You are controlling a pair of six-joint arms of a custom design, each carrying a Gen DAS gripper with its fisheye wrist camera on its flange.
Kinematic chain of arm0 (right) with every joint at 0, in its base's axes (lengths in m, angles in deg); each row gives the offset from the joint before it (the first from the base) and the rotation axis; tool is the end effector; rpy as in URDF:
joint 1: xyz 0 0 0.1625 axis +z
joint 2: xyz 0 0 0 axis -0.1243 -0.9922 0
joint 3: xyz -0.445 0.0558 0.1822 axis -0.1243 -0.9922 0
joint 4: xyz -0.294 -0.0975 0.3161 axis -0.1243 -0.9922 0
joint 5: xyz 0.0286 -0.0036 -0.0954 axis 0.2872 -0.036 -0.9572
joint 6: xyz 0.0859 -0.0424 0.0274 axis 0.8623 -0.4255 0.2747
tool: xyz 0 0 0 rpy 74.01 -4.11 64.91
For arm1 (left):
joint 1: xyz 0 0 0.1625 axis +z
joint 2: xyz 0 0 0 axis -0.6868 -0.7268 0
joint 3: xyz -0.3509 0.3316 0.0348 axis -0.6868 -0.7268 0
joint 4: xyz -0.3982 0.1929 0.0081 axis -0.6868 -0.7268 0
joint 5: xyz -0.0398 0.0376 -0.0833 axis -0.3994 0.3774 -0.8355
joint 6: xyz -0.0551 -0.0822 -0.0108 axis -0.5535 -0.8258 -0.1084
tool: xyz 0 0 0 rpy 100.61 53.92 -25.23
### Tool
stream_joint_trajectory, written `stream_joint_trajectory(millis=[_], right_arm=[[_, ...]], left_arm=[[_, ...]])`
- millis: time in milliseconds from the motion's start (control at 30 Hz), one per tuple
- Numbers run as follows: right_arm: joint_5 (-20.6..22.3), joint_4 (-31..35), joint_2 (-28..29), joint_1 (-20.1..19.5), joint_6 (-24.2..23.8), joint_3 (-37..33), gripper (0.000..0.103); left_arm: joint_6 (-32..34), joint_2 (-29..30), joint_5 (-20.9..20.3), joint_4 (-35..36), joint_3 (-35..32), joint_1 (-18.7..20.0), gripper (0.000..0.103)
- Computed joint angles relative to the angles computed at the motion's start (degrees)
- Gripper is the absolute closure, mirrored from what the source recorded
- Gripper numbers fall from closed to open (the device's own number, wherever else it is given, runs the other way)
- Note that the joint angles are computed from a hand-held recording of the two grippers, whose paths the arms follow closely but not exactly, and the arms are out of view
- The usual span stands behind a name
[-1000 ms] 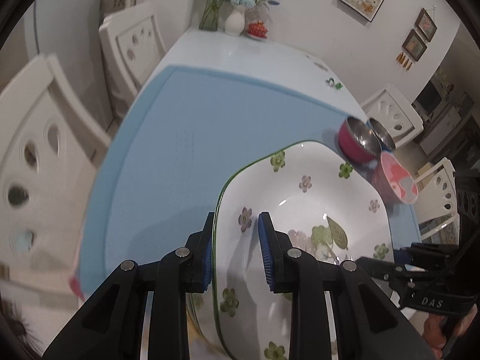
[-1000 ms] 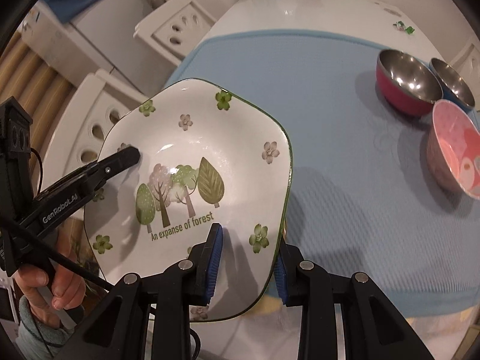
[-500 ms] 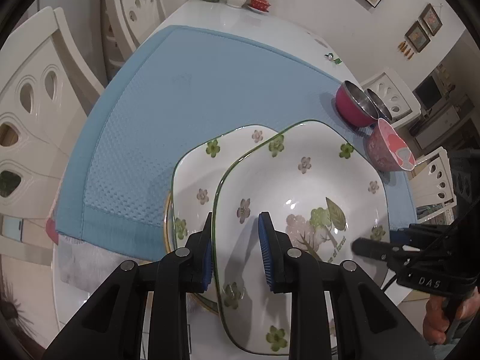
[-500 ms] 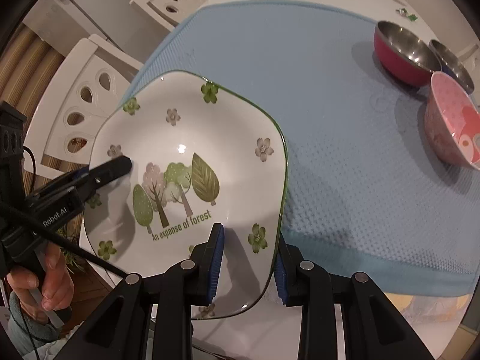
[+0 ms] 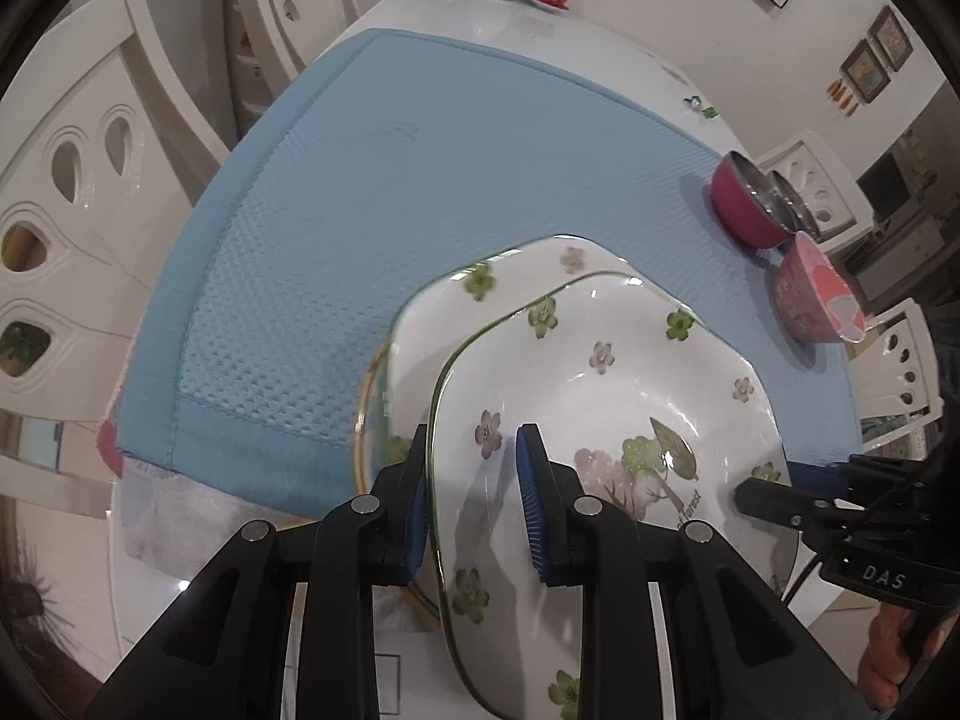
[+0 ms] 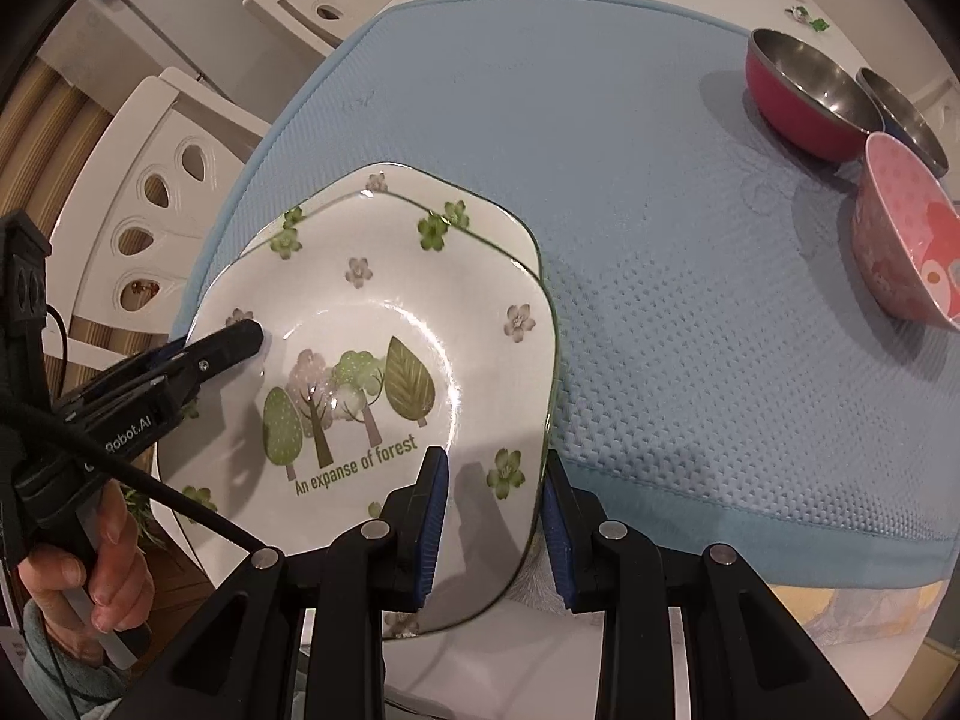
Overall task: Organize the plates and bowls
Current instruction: 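Lower the second hexagonal plate onto the stacked plates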
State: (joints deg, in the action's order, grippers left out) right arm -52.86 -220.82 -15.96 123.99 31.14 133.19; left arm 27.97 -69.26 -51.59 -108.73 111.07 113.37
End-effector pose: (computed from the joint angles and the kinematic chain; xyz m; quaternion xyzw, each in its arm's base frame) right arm 0.3527 -0.5266 -0.0198 -0.0177 -0.9545 0.1173 0.2735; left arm -0.0280 -0.5987 0.2816 0.2008 0.9476 -0.1139 0.2208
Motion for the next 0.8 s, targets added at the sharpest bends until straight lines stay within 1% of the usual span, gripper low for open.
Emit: stream_joint_trajectory(millis=[67, 133, 200, 233, 267, 300, 333, 400, 500, 600, 667, 800], right_arm=[[-0.40, 0.86, 0.36, 0.10, 0.06, -0.50, 0.073], [0.13, 0.40, 0.44, 0.06, 0.12, -0.45, 0.073], [0.81, -0.32, 0.41, 0.04, -0.12, -0.31, 0.073], [1.03, -0.55, 0.44, 0.14, -0.37, -0.38, 0.073], [0.78, -0.58, 0.54, 0.36, -0.70, -0.54, 0.073], [0.52, -0.42, 0.61, 0.50, -0.94, -0.67, 0.073], [-0.13, -0.16, 0.67, 0.74, -1.20, -0.82, 0.073], [-0.63, 0.08, 0.58, 0.96, -1.61, -0.90, 0.073], [-0.64, -0.68, 0.18, 0.27, 0.42, -0.23, 0.073], [1.56, -1.72, -0.50, -1.42, 3.20, 0.86, 0.073], [3.63, -2.64, -0.55, -2.48, 3.96, 1.19, 0.073], [3.86, -1.77, 0.47, -2.58, 3.60, -0.18, 0.073]], left_arm=[[-0.61, -0.06, -0.72, -0.28, -0.35, 0.33, 0.081], [-0.53, -0.16, -0.33, -1.34, -0.32, 0.14, 0.081], [0.12, -0.13, 1.48, -2.88, 0.03, -0.46, 0.080], [0.41, 0.04, 3.61, -3.56, 0.27, -0.98, 0.080], [0.86, 0.17, 4.66, -3.70, 0.28, -1.17, 0.079], [1.58, 0.25, 4.60, -3.56, 0.13, -1.05, 0.079], [2.21, 0.19, 3.70, -3.61, 0.02, -0.75, 0.078], [2.68, 0.22, 3.74, -4.08, 0.04, -0.71, 0.078], [3.04, 0.51, 4.59, -5.70, 0.03, -0.86, 0.077], [2.01, 0.67, 3.76, -4.84, -0.86, -0.28, 0.077], [1.65, 0.94, 3.91, -4.14, -1.18, -0.09, 0.077], [1.14, 1.07, 3.85, -3.29, -1.42, 0.13, 0.077]])
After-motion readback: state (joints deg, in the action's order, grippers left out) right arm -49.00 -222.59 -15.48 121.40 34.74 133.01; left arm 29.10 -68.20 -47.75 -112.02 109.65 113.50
